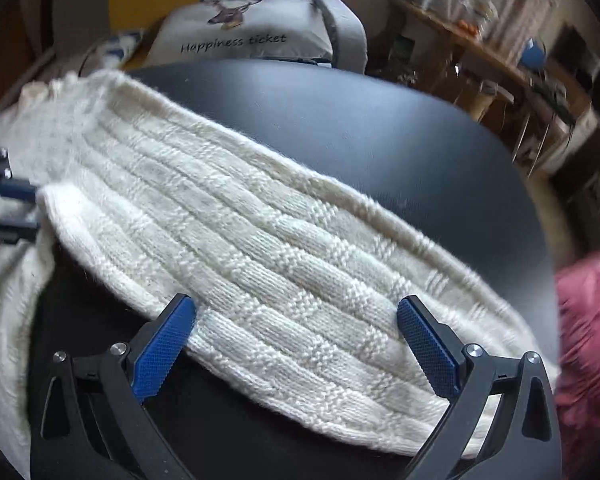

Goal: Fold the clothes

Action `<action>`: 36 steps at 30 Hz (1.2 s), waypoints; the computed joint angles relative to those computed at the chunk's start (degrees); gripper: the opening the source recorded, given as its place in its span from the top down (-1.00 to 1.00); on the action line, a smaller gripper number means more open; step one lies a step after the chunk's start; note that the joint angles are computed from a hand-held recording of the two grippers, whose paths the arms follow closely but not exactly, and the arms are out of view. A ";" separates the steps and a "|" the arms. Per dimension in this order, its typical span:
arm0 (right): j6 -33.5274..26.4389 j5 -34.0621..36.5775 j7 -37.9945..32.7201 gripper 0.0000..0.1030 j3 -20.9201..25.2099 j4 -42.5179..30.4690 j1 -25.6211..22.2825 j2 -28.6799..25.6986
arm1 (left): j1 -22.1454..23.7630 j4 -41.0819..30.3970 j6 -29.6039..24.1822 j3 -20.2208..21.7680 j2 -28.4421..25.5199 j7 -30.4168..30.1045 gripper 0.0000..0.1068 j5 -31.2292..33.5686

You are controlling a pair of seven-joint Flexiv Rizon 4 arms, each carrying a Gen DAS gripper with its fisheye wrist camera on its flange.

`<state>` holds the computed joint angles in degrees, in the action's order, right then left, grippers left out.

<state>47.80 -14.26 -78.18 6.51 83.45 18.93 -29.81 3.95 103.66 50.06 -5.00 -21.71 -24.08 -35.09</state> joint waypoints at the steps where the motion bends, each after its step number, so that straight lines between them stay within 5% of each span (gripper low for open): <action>1: 0.37 0.64 0.01 -0.99 0.21 0.00 -0.30 -0.02 | 0.66 0.52 -0.70 -0.53 0.53 0.30 0.49 -2.10; 5: 2.56 7.45 1.89 -0.99 2.60 0.33 -2.74 1.80 | 2.39 3.89 -4.63 -1.40 3.77 3.80 0.49 -11.97; 10: 12.13 37.05 -5.45 -0.99 12.92 5.70 -14.21 8.73 | 0.24 7.81 -2.32 0.73 6.28 5.98 0.49 -14.43; 15: 12.37 19.73 6.17 -0.99 3.25 14.10 -6.37 13.37 | -1.56 9.01 -1.24 0.44 6.84 7.87 0.49 -15.33; 17: 11.14 18.65 5.05 -0.99 3.56 11.75 -6.06 12.03 | -2.03 9.43 -1.56 0.30 7.13 8.11 0.49 -16.63; 22: 5.30 -5.91 14.50 -0.99 -4.50 4.96 3.57 5.21 | -2.17 8.21 -4.46 0.46 5.53 4.86 0.49 -17.42; 25: -3.83 -12.66 12.88 -0.99 -5.15 -2.61 6.34 -1.16 | -2.02 7.29 -6.66 0.55 4.40 3.03 0.50 -16.01; 36: -3.22 -5.62 10.77 -0.99 -2.31 -6.49 1.76 -4.39 | -0.79 7.13 -9.67 0.26 4.21 3.38 0.50 -20.92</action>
